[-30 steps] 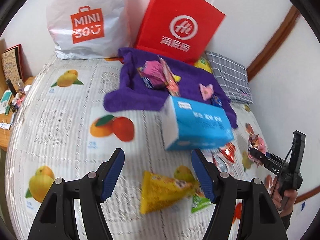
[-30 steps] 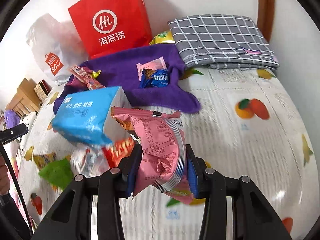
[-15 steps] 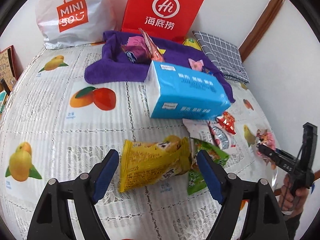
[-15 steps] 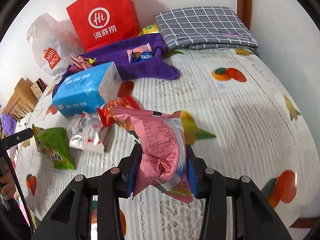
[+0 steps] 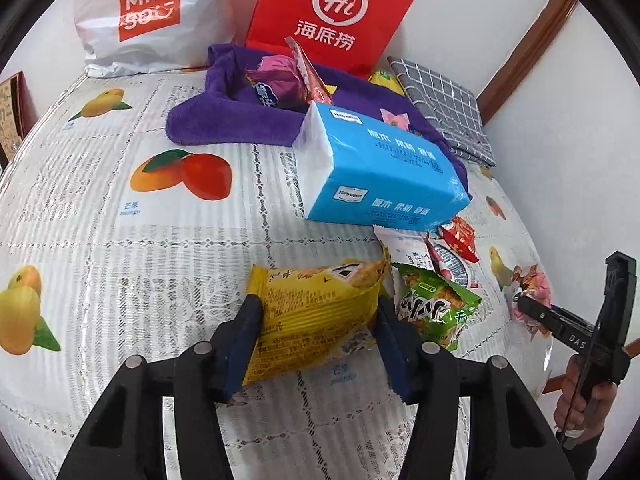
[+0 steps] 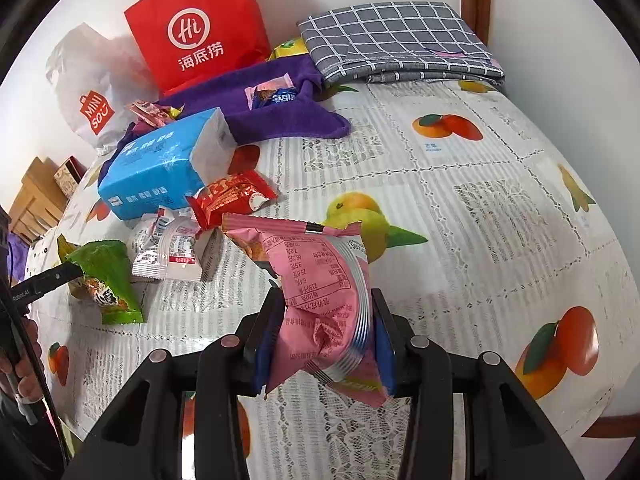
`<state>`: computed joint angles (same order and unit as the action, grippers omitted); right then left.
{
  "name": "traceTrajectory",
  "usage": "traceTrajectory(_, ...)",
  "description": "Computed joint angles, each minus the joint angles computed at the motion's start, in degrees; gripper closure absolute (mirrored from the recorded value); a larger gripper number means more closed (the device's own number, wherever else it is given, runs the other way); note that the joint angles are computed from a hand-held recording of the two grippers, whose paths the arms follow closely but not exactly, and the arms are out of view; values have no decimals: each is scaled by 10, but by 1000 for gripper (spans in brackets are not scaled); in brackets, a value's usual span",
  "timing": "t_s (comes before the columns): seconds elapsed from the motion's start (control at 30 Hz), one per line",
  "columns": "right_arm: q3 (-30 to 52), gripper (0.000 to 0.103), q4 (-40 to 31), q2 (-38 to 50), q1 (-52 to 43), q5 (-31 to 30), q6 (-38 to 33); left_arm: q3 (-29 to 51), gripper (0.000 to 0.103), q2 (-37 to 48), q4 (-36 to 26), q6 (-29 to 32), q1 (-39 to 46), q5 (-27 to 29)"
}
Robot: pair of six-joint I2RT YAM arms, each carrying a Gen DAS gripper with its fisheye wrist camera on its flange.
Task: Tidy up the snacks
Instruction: 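Carry the pink bag and yellow bag over the purple towel with both tools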
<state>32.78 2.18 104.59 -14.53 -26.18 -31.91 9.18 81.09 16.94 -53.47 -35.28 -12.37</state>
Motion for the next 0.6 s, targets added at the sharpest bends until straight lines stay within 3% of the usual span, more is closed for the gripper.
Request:
traceTrajectory(0.13, -10, 61, 5, -10, 11, 5, 9, -16, 50, -61, -34, 0, 1, -1)
traceTrajectory(0.47, -29, 61, -10, -65, 32, -3, 38, -8, 50, -236, -204, -11, -31, -45)
traceTrajectory(0.6, -40, 61, -15, -97, 40, -8, 46, 6, 50, -267, -251, -15, -44, -63)
